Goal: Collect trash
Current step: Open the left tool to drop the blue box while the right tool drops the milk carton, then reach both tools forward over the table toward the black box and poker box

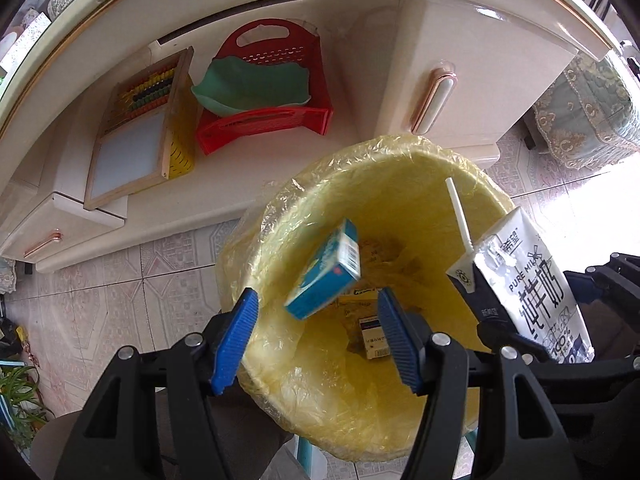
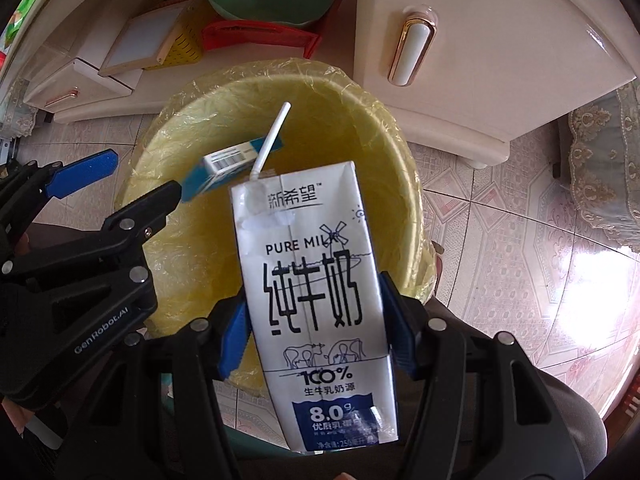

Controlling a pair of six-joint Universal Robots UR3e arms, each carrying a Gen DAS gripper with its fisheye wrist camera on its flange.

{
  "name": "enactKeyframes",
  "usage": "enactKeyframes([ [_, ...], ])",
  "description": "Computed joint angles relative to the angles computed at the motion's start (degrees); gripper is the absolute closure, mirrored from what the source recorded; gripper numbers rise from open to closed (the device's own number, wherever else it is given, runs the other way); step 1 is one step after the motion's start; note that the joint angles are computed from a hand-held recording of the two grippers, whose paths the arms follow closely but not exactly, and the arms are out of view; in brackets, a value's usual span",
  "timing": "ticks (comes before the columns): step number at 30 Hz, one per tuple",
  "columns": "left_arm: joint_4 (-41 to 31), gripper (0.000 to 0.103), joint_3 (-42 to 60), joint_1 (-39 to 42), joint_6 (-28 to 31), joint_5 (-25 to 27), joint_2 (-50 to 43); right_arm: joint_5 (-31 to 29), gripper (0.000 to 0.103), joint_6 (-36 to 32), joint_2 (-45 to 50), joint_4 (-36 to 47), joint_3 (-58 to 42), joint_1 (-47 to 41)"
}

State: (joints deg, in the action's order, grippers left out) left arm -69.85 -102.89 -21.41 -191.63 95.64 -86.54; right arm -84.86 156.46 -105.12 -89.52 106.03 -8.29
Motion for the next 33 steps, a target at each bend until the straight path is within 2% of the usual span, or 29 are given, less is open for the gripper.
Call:
enactKeyframes([
  [3, 0.1, 0.034, 0.5, -0.5, 0.0, 1.2, -0.1, -0.2, 0.044, 0.1, 0.1, 0.0, -0.1, 0.1],
  [5, -0.4, 0.029, 1.1, -0.4, -0.2, 1.6, -0.2, -0.1, 0.038, 0.4, 0.1, 0.0, -0.2, 0.1],
  [12, -1.1, 0.027, 1.3, -0.1, 0.1, 1.9, 0.7, 0.2, 0.037, 1.4, 0.8, 1.3, -1.5, 0.3],
  [19, -4.6, 0.025, 4.8, 0.1, 0.5, 2.1, 2.5, 1.2, 0.037, -0.9, -1.9, 4.6, -4.7, -2.6],
  [23, -8.7, 0.022, 12.1, 0.4, 1.4, 3.3, 3.3, 3.2, 0.036, -4.1, -4.2, 9.7, -11.7, -7.6],
  [25, -10.5, 0.016, 17.5, 0.5, 2.7, 3.9, 2.7, 5.1, 0.027, -5.5, -4.8, 12.1, -16.6, -10.7],
  [28, -12.8, 0.013, 27.2, 0.9, 4.8, 5.6, 0.1, 8.4, 0.018, -7.6, -4.1, 15.5, -25.1, -15.2],
  [33, -18.2, 0.007, 49.6, 2.5, 9.7, 5.6, -10.3, 13.7, 0.006, -7.9, 1.2, 18.6, -40.7, -20.3],
])
